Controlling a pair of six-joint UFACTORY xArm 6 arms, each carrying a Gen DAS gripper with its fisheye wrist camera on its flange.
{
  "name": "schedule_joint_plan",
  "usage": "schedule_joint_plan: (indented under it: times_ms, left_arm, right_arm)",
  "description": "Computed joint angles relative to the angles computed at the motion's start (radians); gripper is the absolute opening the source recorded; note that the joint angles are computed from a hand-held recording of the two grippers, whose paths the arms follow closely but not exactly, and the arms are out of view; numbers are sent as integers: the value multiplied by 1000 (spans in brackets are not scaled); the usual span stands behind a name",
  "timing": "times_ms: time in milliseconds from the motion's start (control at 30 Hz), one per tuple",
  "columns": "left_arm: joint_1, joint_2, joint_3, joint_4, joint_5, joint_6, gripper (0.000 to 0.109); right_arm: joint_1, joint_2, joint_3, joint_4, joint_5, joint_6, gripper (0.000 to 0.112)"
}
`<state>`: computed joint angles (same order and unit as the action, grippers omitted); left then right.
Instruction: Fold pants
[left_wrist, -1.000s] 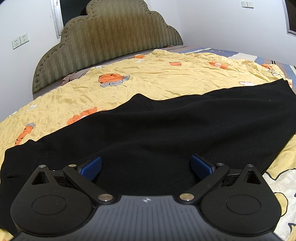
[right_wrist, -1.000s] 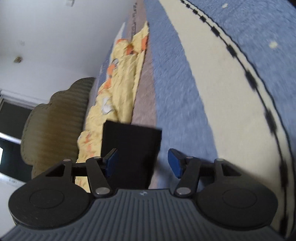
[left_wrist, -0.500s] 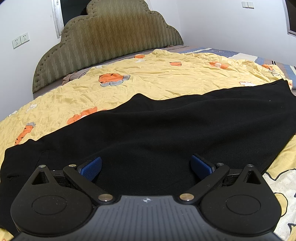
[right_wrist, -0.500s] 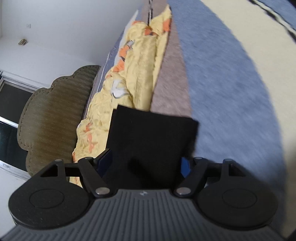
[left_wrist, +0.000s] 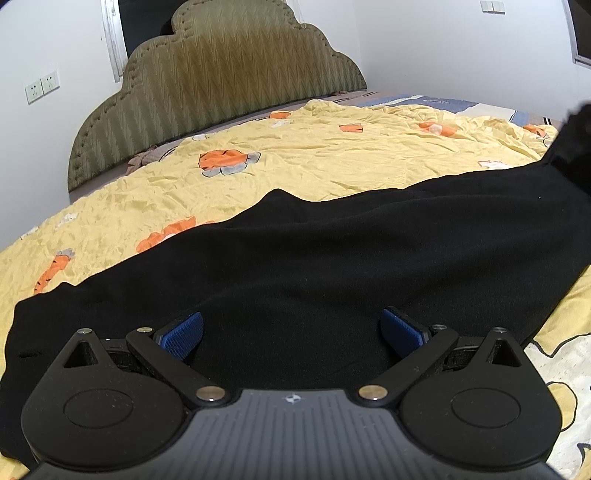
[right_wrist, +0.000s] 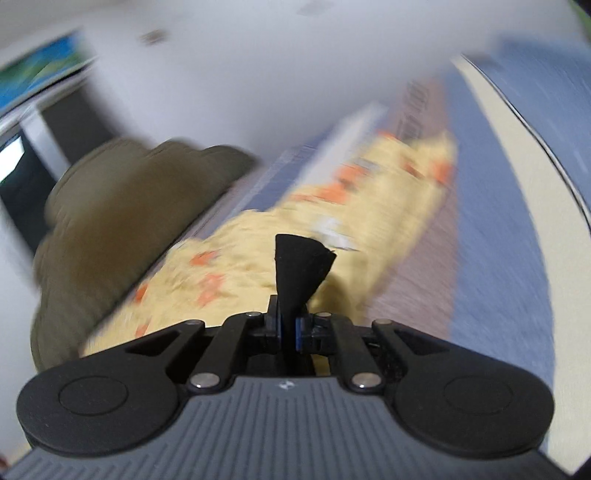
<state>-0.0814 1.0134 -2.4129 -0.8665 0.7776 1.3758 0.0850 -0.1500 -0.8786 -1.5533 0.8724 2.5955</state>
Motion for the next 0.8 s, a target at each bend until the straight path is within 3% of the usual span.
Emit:
schedule_joint_plan:
  times_ms: [100,267,433,567,800]
  left_arm:
    - [-2,-10,17,-6,-12,12,103]
    - [-3,-17,28,-13,-18,18,103]
    - [-24,-147,248,-138,-177,196,103]
    - [-23,-201,328,-232,-221,305,103]
    - [1,-166,263,-159,-186,175,103]
  right_arm:
    - [57,84,-118,20,35,-244,8]
    - [106,206,-254,45,44,-451,8]
    - [164,306,-363,58,36,-570,8]
    - [226,420,-491,49,-5,-738,8]
    - [294,601,-704,107,-99,-1021,8]
